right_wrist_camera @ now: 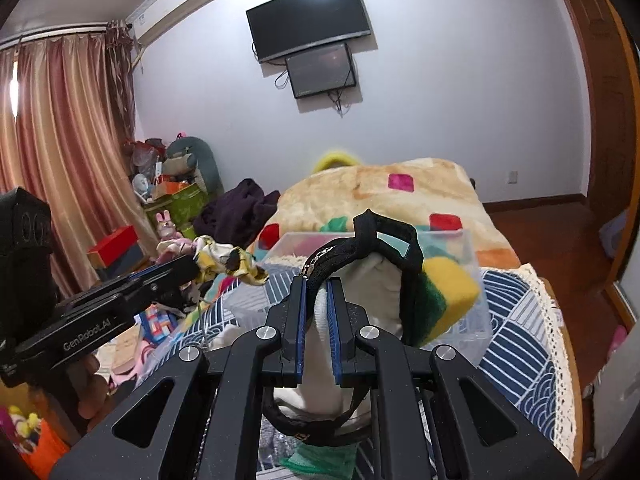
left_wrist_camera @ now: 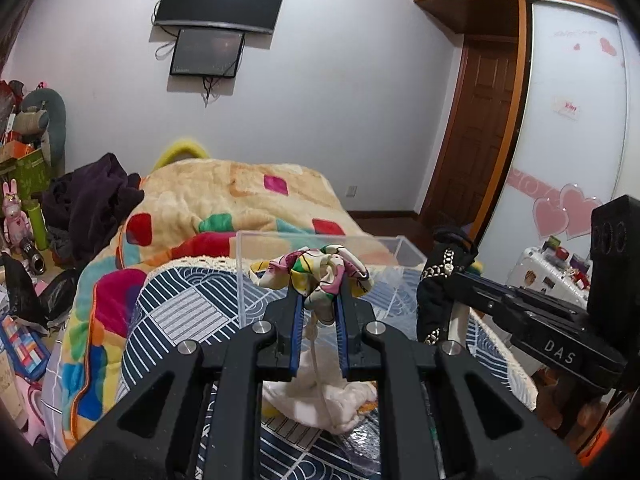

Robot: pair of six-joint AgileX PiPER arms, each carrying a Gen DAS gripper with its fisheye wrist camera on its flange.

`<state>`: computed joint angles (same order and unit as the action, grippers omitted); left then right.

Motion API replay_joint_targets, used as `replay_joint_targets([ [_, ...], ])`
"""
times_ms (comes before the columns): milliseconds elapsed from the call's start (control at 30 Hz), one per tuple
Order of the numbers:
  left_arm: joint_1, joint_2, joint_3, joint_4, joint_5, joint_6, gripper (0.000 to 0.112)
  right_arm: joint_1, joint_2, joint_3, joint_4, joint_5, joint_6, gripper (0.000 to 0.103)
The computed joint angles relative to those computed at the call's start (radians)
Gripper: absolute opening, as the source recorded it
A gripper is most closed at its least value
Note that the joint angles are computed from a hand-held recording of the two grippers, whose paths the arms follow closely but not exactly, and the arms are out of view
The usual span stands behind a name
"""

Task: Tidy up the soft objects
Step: 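Lower the floral cloth into the clear box with the left tool while the right drops the black-strapped bag in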

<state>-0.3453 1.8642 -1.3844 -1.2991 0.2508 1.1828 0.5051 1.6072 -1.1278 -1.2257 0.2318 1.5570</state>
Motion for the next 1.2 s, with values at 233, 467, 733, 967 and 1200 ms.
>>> replay_joint_targets([
  [233, -0.002, 0.132, -0.167, 0.354, 0.074, -0.37, 0.014, -0.042, 0.076, -0.095, 0.304, -0.032, -0.312, 0.009],
  [467, -0.004, 0.223, -0.321, 0.57, 0.143, -0.593, 0.014, -0.08, 0.141, -0.214, 0.634, 0.004, -0.673, 0.009],
  [733, -0.003, 0.337, -0.532, 0.761, 0.263, -0.8, 0.014, -0.116, 0.227, -0.377, 0.808, 0.119, -0.866, 0.009],
  [967, -0.013, 0.373, -0.598, 0.839, 0.312, -0.864, 0.014, -0.152, 0.269, -0.462, 0.93, 0.152, -0.958, 0.009],
  [1200, -0.011, 0.388, -0.612, 0.858, 0.328, -0.892, 0.017, -0.142, 0.351, -0.563, 1.105, 0.264, -1.194, 0.009],
])
